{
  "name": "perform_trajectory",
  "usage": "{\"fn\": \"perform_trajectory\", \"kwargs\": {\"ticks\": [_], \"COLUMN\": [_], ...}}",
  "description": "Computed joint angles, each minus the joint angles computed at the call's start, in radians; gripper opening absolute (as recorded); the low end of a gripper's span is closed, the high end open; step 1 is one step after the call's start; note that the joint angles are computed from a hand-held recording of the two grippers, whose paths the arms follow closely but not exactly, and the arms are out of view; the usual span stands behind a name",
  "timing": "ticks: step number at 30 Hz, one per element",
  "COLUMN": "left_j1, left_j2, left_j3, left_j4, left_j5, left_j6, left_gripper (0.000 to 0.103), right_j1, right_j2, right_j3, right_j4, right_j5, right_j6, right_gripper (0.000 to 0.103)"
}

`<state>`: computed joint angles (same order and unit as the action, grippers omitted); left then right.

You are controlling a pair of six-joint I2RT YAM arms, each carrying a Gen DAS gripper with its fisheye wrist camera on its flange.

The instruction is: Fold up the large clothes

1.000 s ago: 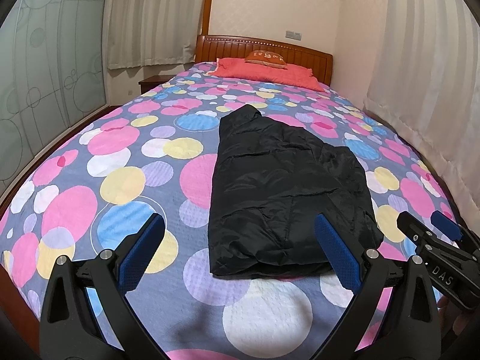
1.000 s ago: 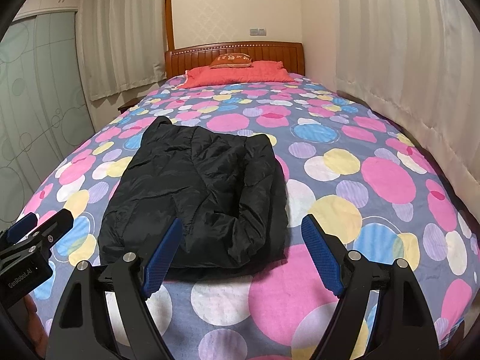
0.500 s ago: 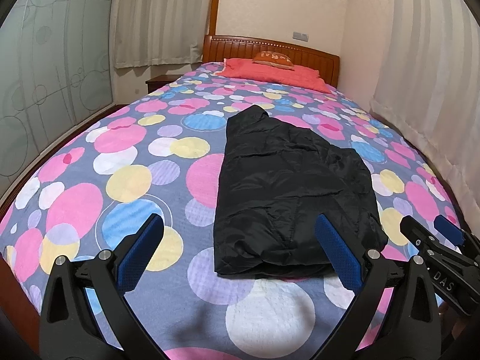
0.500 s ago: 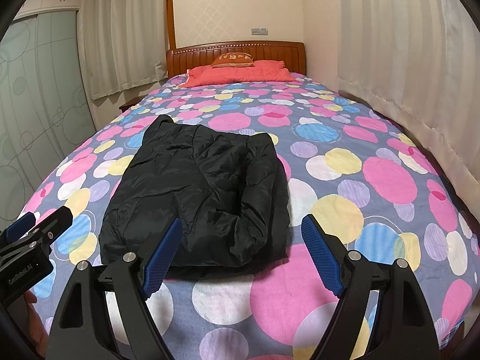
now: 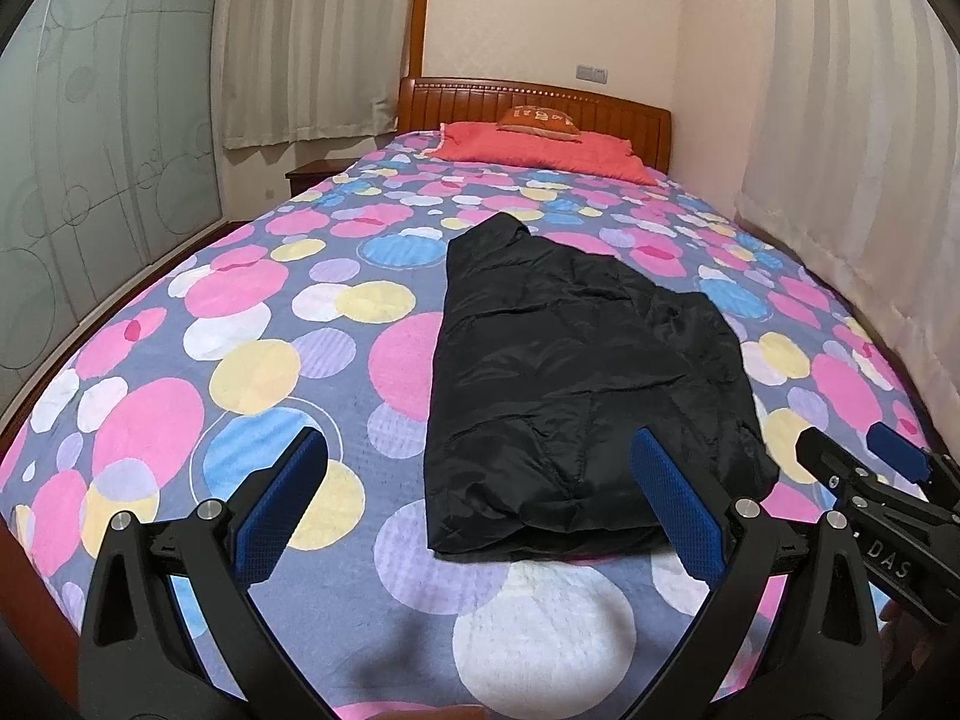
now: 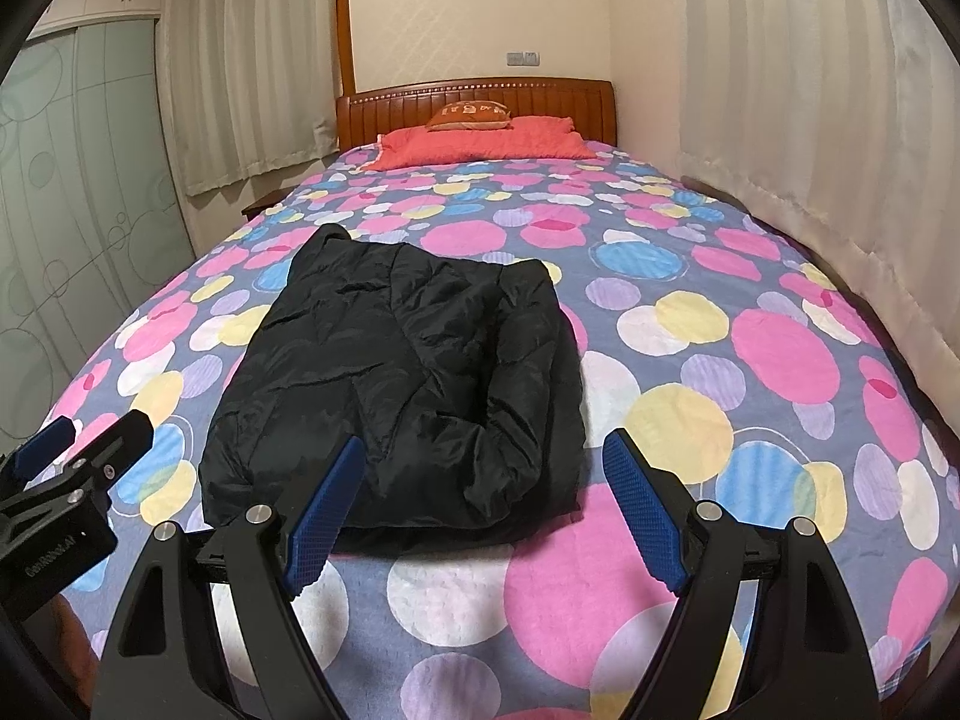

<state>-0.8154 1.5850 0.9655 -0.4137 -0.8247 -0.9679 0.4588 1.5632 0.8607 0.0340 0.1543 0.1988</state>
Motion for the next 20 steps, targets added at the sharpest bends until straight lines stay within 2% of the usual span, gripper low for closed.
{"fn": "perform_trajectory", "kwargs": {"ticks": [5, 7, 9, 14, 16, 20], "left_j1": [0.012, 0.014, 0.022, 0.028, 0.058, 0.143], "left_j2": [0.006, 0.019, 0.017, 0.031, 0.033, 0.074], "left_j3": [-0.006, 0.008, 0.001, -0.006, -0.021, -0.036], "left_j4": [0.019, -0.015, 0.014, 0.057, 0.098, 0.132], "left_j5": [0.028, 0.031, 0.054, 0.019, 0.063, 0.142], "left_j6": [-0.009, -0.042, -0.003, 0.027, 0.067, 0.077], "left_gripper": [0.101, 0.101, 0.101, 0.101, 0.101, 0.101], "right_j1": [0.003, -0.004, -0.009, -0.027, -0.039, -0.089], "right_j2": [0.012, 0.017, 0.023, 0.043, 0.055, 0.107], "right_j3": [-0.003, -0.002, -0.001, 0.004, 0.007, 0.031], "right_j4": [0.005, 0.009, 0.011, 0.021, 0.027, 0.038], "right_j5": [-0.009, -0.019, -0.026, -0.046, -0.052, -0.078], "right_j6": [0.001, -0.003, -0.004, -0.008, -0.010, -0.021], "right_gripper": [0.080, 0.080, 0.080, 0.080, 0.080, 0.080]}}
